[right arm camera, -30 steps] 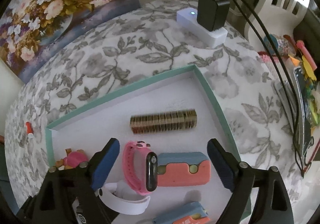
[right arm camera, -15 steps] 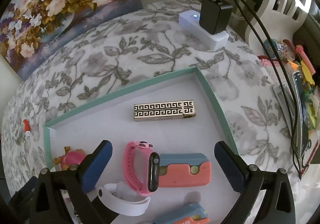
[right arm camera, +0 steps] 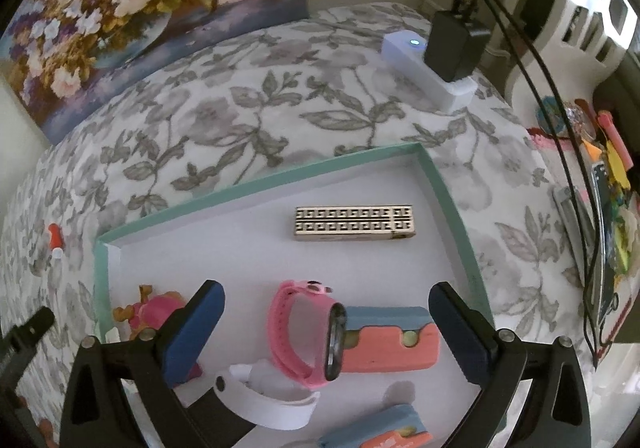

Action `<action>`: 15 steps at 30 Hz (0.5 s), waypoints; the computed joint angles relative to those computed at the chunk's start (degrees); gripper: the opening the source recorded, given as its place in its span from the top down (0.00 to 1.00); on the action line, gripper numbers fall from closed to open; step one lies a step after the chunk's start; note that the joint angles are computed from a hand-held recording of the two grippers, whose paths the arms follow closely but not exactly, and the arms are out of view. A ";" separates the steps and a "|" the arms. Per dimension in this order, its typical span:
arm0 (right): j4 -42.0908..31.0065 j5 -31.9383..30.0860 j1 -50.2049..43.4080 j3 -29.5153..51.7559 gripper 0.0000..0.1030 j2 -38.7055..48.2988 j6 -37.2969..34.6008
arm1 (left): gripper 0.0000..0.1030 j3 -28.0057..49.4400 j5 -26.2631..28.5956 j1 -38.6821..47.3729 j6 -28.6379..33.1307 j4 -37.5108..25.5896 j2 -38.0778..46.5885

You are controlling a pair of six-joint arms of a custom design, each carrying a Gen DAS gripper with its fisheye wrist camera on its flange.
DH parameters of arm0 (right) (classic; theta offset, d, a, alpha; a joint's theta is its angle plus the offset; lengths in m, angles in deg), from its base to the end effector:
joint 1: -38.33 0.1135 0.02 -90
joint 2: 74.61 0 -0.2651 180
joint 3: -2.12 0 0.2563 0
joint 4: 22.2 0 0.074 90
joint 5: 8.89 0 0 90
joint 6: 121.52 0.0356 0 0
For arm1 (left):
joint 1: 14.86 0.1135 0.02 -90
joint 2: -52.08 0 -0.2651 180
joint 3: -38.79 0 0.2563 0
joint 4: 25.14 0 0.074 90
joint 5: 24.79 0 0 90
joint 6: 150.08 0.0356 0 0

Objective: Organize rigid objects
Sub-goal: 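Move both tools back over the red bottle and white block on the bed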

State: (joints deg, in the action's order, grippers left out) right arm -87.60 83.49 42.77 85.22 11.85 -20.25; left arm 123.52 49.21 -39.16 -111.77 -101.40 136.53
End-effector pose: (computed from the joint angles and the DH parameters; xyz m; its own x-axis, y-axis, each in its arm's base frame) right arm 0.2984 0.0217 0.2609 -0.9235 0.1241 -0.3629 0.1205 0.9922 0.0328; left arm 0.2564 -0.1050 0.2736 -0.8108 -0.4615 -0.3600 -0.4864 0.8734 -0.0243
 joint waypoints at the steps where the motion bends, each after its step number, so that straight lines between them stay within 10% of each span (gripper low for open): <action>1: -0.05 0.33 0.70 0.08 0.00 0.03 0.12 | 0.07 -0.27 -0.20 0.64 0.26 0.03 -0.35; 15: 0.00 2.76 14.83 2.62 0.00 1.23 3.80 | 0.07 -6.81 -1.68 13.07 5.09 0.76 -7.23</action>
